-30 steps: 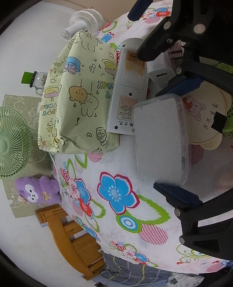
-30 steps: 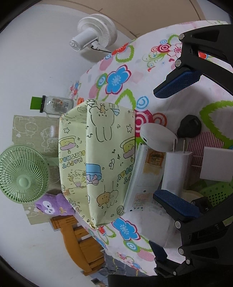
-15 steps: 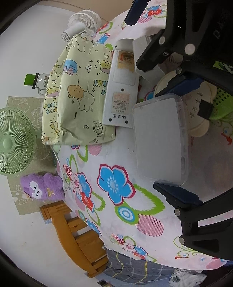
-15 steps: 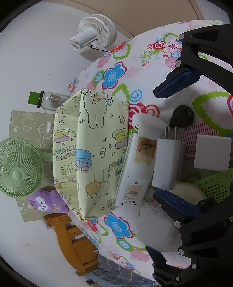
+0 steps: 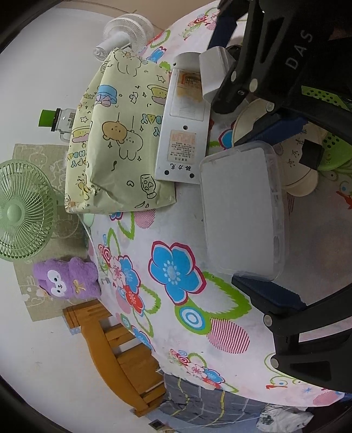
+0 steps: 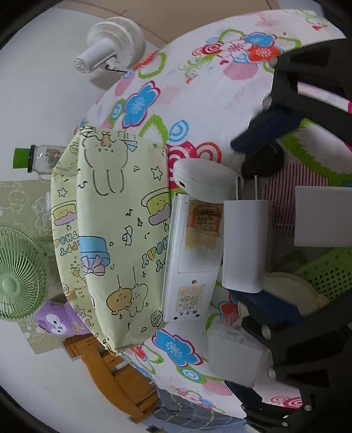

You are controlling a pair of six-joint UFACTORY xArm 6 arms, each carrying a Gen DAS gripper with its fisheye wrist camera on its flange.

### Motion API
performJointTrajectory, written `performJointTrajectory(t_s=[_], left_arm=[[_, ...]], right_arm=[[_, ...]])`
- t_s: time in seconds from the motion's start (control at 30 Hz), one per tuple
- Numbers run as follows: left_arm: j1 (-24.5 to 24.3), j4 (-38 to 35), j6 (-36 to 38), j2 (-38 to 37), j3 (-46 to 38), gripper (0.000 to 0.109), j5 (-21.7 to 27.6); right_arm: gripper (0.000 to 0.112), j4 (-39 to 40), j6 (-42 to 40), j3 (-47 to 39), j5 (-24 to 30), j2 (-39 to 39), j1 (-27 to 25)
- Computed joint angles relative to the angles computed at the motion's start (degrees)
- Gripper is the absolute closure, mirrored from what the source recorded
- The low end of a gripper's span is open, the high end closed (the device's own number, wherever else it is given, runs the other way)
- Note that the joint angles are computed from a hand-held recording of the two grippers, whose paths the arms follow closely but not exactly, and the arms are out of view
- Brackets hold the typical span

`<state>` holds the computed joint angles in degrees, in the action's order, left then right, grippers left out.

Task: Organize rigid objects
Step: 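Lift the clear box with the left tool while the right tool carries the charger toward the basket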

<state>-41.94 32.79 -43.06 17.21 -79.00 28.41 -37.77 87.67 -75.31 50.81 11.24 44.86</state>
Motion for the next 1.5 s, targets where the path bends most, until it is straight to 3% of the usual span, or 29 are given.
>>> performJointTrajectory(t_s=[0.1, 0.87, 1.5], left_arm=[[-0.19, 0.83, -0.42, 0.15, -0.34, 0.019, 0.41], [-2.38, 4.69, -5.52, -3.91, 1.41, 0.019, -0.09], [-3.83, 6.61, -7.14, -8.16, 0.52, 0.019, 0.53]], right_arm=[[0.038, -0.04, 0.49, -0.03, -0.88, 0.08, 0.07], [0.038, -6.36, 5.74, 3.13, 4.17, -6.30, 3.11], [0.038, -11.62, 5.62, -0.14, 13.57, -9.99, 7.18]])
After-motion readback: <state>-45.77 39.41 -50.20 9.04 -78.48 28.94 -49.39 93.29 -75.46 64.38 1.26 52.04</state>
